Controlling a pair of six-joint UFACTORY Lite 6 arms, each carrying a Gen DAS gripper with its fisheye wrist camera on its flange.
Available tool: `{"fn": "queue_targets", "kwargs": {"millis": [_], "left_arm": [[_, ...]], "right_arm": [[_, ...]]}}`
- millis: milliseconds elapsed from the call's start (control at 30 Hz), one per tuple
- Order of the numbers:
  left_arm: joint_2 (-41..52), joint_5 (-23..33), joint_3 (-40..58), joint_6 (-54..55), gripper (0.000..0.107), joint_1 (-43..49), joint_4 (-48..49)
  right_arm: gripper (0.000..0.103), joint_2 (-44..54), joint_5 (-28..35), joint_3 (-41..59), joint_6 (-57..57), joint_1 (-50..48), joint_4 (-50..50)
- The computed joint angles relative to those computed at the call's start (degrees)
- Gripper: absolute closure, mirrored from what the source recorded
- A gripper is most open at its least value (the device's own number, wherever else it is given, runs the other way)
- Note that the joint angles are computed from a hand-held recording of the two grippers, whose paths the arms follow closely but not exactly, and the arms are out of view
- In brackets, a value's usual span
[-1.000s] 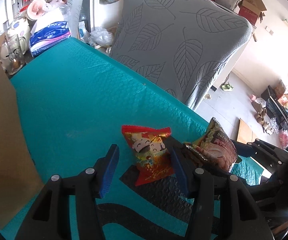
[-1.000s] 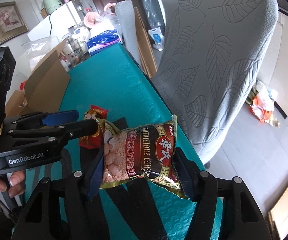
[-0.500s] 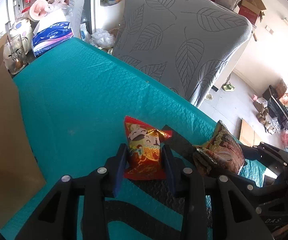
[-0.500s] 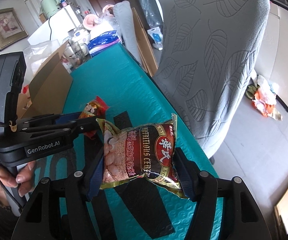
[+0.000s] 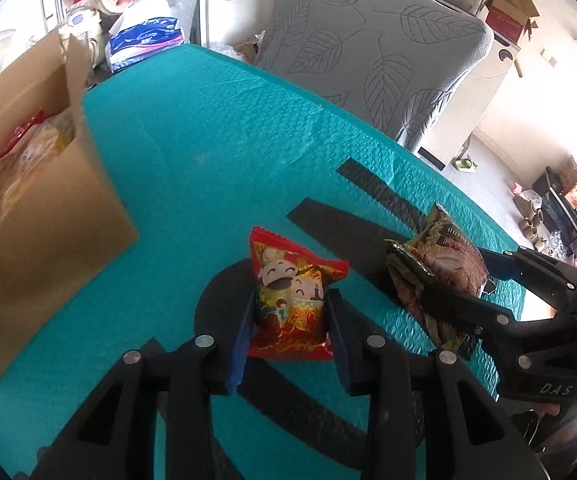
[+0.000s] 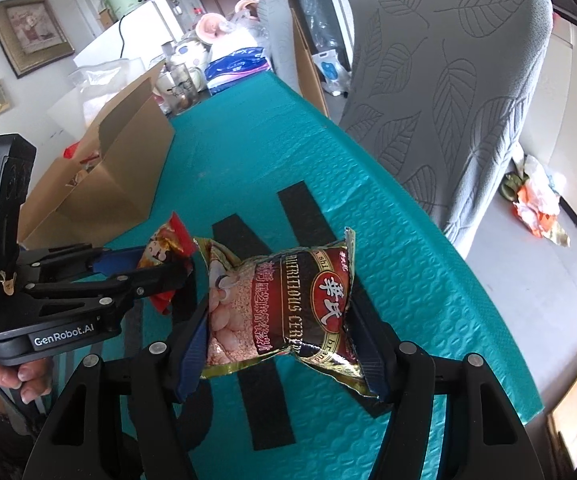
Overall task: Organize snacks
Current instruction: 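Grasp the red-and-yellow snack bag with the left gripper while the right gripper grasps the cereal bag, then lift both bags and carry them over the cardboard box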
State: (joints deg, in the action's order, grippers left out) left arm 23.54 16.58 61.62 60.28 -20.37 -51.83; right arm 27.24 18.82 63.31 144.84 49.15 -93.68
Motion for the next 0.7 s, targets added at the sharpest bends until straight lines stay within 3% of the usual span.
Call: {"fn": "queue_targets", "kwargs": {"millis": [233,533,700], "left_arm": [[-8.5,-0.4,-11.8,12.0,0.072,5.1,-10.3],[-17.7,0.6,-22.9,21.1,0.072,10.3,-15.5],[-16.9,0.8,-23.9,24.4,0.072,11.4,-18.6]], "right_arm": [[0.038,3.6,1.9,5.3,-7.6,5.4,8.6],[0.038,8.3,4.1,12.6,-16.2,11.2,17.8],[0.036,10.4,5.1,16.0,-21.6,12.5,23.0]]}}
